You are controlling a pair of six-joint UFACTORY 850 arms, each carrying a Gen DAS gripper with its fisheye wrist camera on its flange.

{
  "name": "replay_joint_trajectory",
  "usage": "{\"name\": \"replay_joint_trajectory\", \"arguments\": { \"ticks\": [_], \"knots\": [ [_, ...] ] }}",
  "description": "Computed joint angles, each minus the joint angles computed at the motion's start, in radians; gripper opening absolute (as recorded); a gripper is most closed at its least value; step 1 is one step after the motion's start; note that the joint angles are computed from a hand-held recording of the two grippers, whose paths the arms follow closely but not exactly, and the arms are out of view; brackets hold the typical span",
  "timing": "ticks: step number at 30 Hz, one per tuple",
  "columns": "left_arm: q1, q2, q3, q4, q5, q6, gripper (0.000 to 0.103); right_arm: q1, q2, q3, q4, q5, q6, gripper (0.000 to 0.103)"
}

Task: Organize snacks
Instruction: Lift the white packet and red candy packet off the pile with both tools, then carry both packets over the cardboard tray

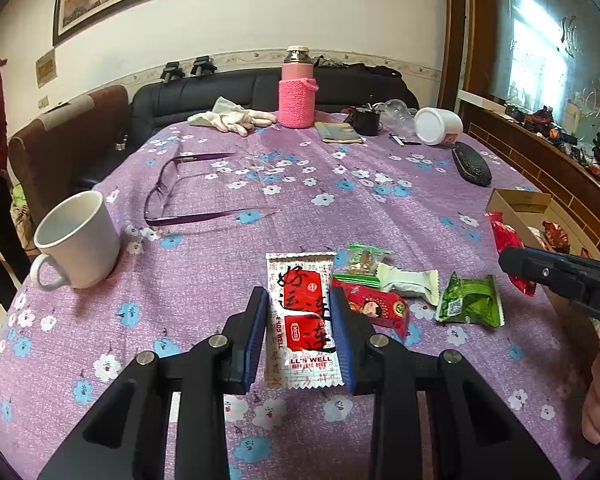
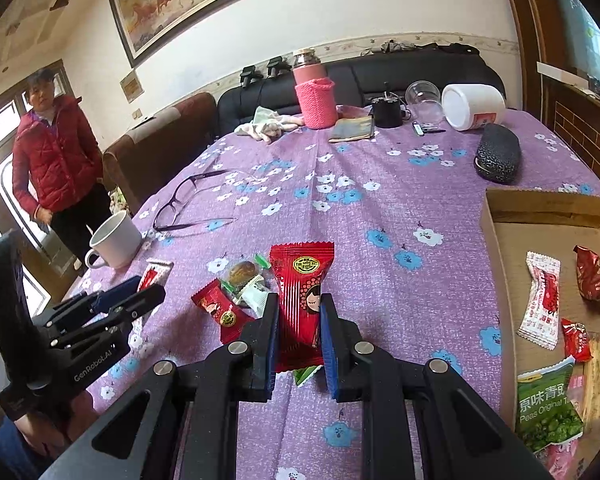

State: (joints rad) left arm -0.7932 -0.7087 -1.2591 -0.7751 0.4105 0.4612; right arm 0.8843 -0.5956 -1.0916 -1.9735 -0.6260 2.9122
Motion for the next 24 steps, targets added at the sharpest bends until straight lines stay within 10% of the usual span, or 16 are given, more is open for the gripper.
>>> {"name": "replay_joint_trajectory", "arguments": {
  "ticks": [24],
  "knots": [
    [-0.039, 0.033, -0.041, 0.16, -0.105, -0.128, 0.03, -0.014, 0.123, 0.149, 0.06, -0.138, 0.18, 0.02]
  ]
}}
